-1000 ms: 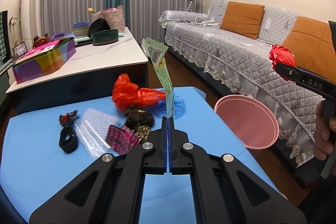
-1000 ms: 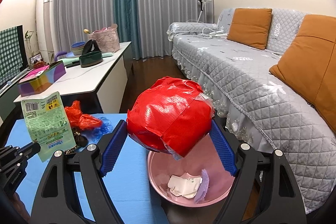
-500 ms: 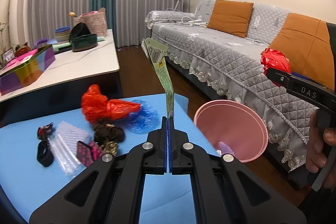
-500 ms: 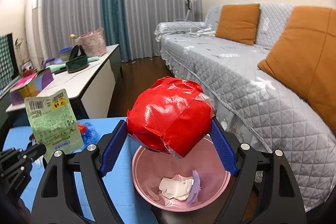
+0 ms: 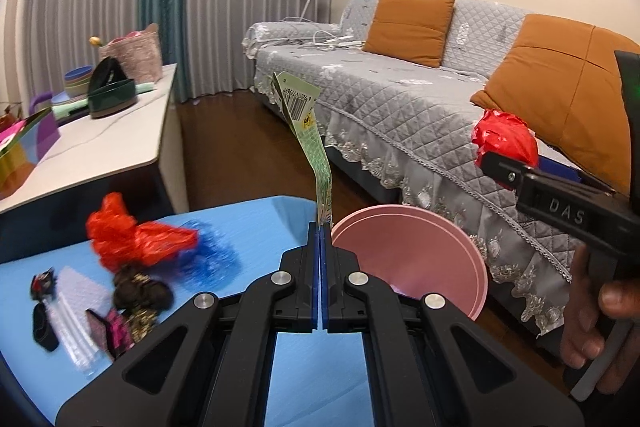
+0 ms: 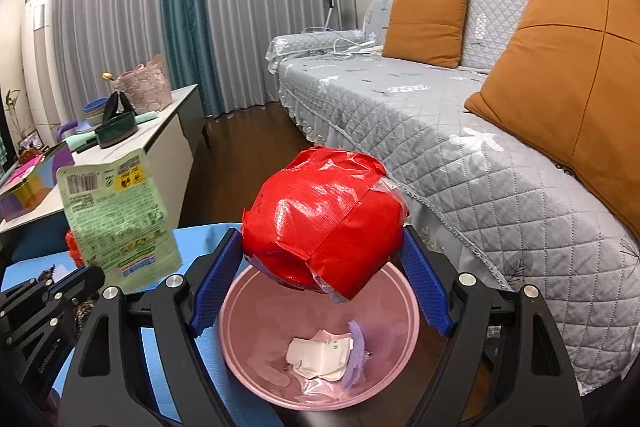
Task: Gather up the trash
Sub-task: 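Open both tools over the pink bin to drop the wrapper and red bag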
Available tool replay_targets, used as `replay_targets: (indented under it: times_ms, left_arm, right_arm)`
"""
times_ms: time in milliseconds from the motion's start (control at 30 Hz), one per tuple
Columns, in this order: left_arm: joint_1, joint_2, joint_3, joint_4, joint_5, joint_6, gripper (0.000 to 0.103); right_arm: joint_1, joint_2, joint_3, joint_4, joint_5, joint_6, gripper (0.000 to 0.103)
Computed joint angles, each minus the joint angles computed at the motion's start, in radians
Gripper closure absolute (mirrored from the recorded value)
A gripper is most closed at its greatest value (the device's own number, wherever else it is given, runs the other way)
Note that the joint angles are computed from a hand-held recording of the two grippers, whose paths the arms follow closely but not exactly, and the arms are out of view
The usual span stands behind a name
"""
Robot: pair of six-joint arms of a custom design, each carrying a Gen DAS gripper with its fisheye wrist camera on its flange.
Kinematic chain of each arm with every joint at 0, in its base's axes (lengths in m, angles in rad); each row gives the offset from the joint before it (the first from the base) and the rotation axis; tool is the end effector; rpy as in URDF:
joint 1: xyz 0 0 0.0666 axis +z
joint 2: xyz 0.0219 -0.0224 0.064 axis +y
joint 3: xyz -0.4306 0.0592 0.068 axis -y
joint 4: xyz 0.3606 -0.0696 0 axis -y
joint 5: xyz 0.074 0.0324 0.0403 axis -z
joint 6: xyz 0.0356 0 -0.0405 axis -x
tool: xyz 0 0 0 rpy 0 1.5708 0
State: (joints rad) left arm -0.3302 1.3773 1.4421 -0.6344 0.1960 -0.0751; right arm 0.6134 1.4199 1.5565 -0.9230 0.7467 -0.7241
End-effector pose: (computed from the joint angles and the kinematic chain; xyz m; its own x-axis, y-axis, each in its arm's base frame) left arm 0.4302 -0.1552 0.5307 -0.4732 0.2400 -0.8476 0.5101 0.8591 -0.0415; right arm 0.3839 0.2402 0.5446 -0.4535 0.2753 -0.8476 0.3608 0.9264 0.1078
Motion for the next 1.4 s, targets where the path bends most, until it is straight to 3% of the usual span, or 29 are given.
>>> replay_targets:
  times_ms: [500,667,733,800,833,1167,1400]
  left_arm:
    - [-0.066,0.111,0.051,-0.007,-0.006,0.005,0.103]
    - [-0.065,0.135,0.076,-0.035,0.024,-0.001,0.102]
    - [-0.058,0.141,0.086,-0.052,0.041,0.009,0.098]
    - [-0.051,0.14,0.085,-0.058,0.041,0.027,0.068]
    - [-0.045,0.136,0.079,-0.055,0.041,0.04,0.066]
    - [0.019,0.057,0.027,-0.059,0.037,0.038,0.066]
    - [0.113,-0.021,0.001,-0.076,0.07,0.008,0.066]
  right_arm:
    - [-0.044,0.002,-0.03,-0.033,-0.033,-0.023,0.024]
    - [-0.062,0.004,-0.039,-0.035,-0.072,-0.043,0.022]
    - [-0.067,0.005,-0.038,-0.04,-0.08,-0.054,0.015]
    - [-0.067,0.005,-0.036,-0.042,-0.082,-0.062,0.013]
    - [-0.066,0.005,-0.036,-0.041,-0.082,-0.064,0.013]
    - [-0.044,-0.003,-0.033,0.015,-0.081,-0.042,0.015]
    - [-0.011,0.014,-0.006,0.022,-0.101,-0.061,0.022]
